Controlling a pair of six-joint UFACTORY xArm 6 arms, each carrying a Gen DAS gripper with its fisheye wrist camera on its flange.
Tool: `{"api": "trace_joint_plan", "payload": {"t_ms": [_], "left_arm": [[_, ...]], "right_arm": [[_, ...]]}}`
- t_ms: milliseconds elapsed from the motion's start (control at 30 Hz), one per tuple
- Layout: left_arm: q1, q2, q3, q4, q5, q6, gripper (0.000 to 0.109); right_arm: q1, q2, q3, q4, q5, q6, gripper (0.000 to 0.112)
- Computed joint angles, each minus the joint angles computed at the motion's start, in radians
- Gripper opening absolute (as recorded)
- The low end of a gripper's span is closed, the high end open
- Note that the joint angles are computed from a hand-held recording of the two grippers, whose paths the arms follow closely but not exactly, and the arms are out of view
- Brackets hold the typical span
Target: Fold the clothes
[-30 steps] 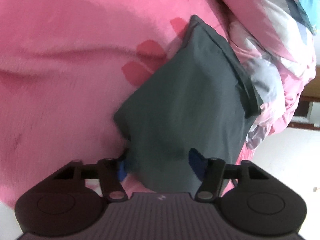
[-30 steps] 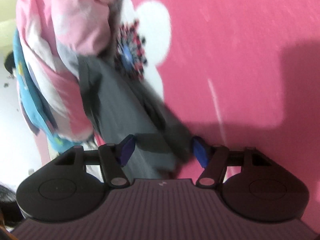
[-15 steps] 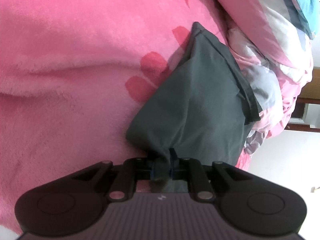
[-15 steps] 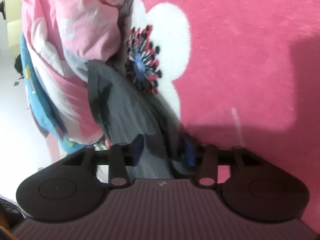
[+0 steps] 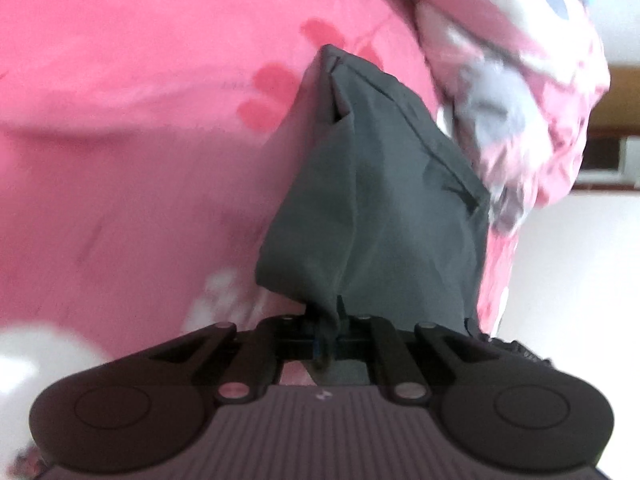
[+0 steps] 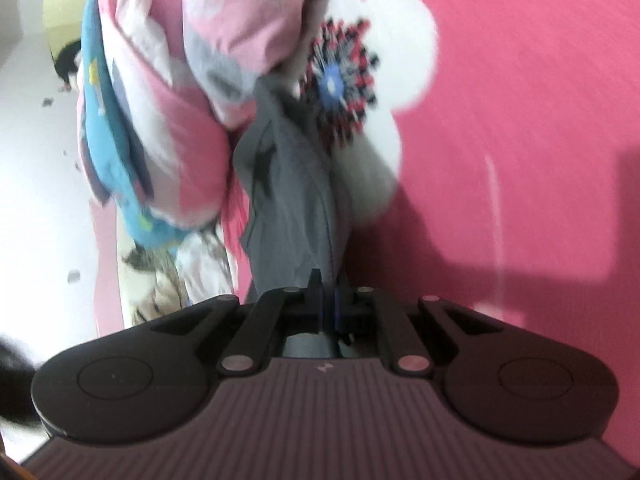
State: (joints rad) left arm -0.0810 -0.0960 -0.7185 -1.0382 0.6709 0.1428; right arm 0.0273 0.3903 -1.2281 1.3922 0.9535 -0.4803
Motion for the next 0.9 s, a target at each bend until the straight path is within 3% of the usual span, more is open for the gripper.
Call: {"api": "trace_joint_plan", "payload": {"t_ms": [133,200,267,367,433,533,733,800,900], "left_arm": [[-0.037,-0.072,0.038,0.263,0.087,-0.157,0.009],[-0.083,-0.067,0.035,0.424,0.09,-0.218,0.025],[-0.097,-0.08,0.03,0.489,0.083,-0.248,0.036],[-0.096,-0.108,0.018,0.564,0.063,-0.284,0.043],[-0.088,-0.127,0.008,0.608,0.046,-0.305,0.044],[-0.101,-0.136,0.002,0.664,-0.048,-0.273,0.044],[-0.199,0.033,-0.099,0.561,-0.241,-0.033,0.044],[-0.231,0.114,-0.142,0.638,-0.299,-0.005,0.044],[-0.239,0.211,-0.187,0.822,-0.348,-0.074,0.044]], "right_arm": [[-0.022,-0.147,0.183,-0.082,0.023,0.043,0.003],[-0.016,-0.19,0.239,-0.178,-0.015,0.098,0.007],[-0.014,-0.226,0.267,-0.226,-0.066,0.135,0.009],[-0.016,-0.278,0.295,-0.259,-0.144,0.168,0.015],[-0.004,-0.316,0.3,-0.281,-0.212,0.161,0.016],[0.049,-0.329,0.249,-0.348,-0.286,0.106,0.016],[0.245,-0.146,0.002,-0.617,-0.303,-0.063,0.015],[0.286,-0.052,-0.092,-0.687,-0.304,-0.074,0.014],[0.338,0.101,-0.238,-0.836,-0.365,-0.041,0.013]]}}
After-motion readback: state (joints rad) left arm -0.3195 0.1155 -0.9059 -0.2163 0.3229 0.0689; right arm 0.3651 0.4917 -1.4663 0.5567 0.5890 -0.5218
